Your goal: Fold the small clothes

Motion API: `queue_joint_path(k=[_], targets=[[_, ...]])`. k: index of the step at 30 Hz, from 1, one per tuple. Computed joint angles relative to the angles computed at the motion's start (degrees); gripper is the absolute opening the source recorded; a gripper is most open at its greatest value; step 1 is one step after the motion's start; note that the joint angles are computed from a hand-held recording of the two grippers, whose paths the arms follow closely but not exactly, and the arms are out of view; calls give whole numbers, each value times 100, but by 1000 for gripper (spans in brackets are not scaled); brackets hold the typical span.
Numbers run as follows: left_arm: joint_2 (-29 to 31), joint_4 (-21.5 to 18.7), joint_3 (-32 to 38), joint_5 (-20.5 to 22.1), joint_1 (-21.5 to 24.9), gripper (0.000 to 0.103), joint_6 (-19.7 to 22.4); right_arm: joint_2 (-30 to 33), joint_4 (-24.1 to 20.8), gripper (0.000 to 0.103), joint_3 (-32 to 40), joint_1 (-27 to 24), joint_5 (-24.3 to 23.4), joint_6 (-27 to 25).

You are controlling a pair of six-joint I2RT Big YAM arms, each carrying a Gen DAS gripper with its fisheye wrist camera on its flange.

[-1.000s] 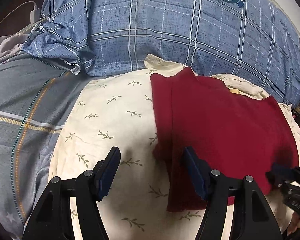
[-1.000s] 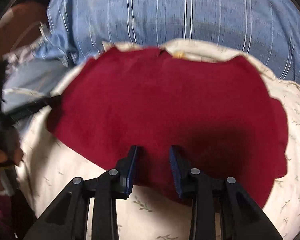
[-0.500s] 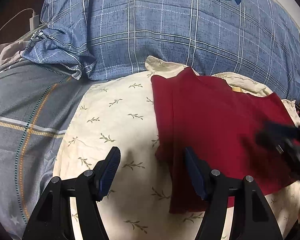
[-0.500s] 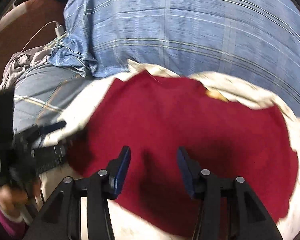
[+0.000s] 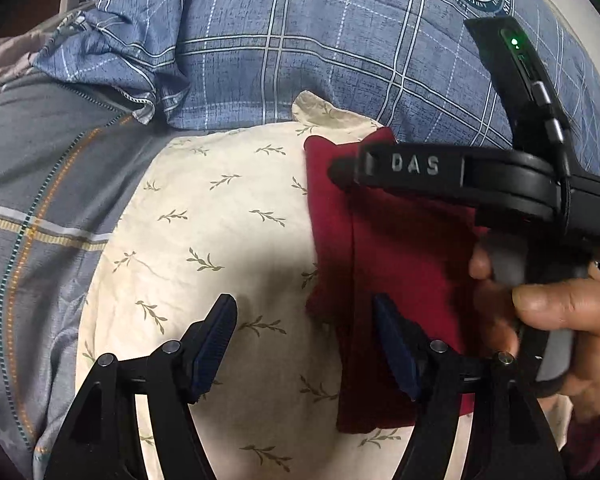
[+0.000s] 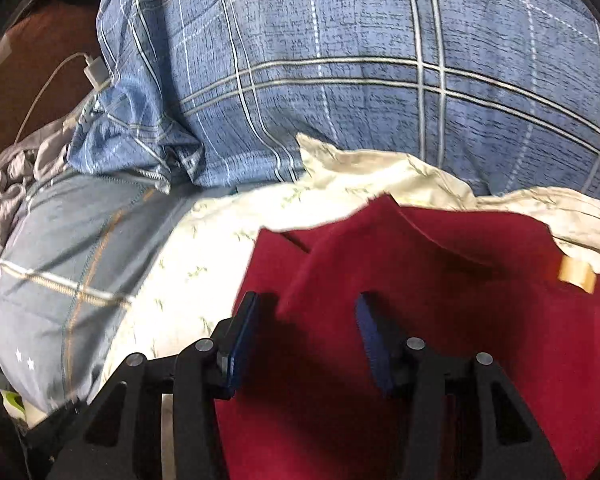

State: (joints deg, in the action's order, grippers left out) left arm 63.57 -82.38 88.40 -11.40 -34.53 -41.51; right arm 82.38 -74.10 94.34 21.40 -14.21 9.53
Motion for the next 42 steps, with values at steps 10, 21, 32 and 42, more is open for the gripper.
queue_joint_path(k=[10, 21, 32, 42], targets=[[48, 90, -60, 147, 121, 73, 79, 451, -569, 63, 501, 463, 921, -761], [53, 575, -233, 283, 14, 72, 292, -212, -256, 15, 190, -348, -272, -558], [-294, 1271, -593, 1093, 232, 26, 502, -179, -518, 33, 237, -625, -606, -197], [-172, 985, -301, 864, 61, 26, 591, 72, -694, 75, 361, -141, -375, -421]])
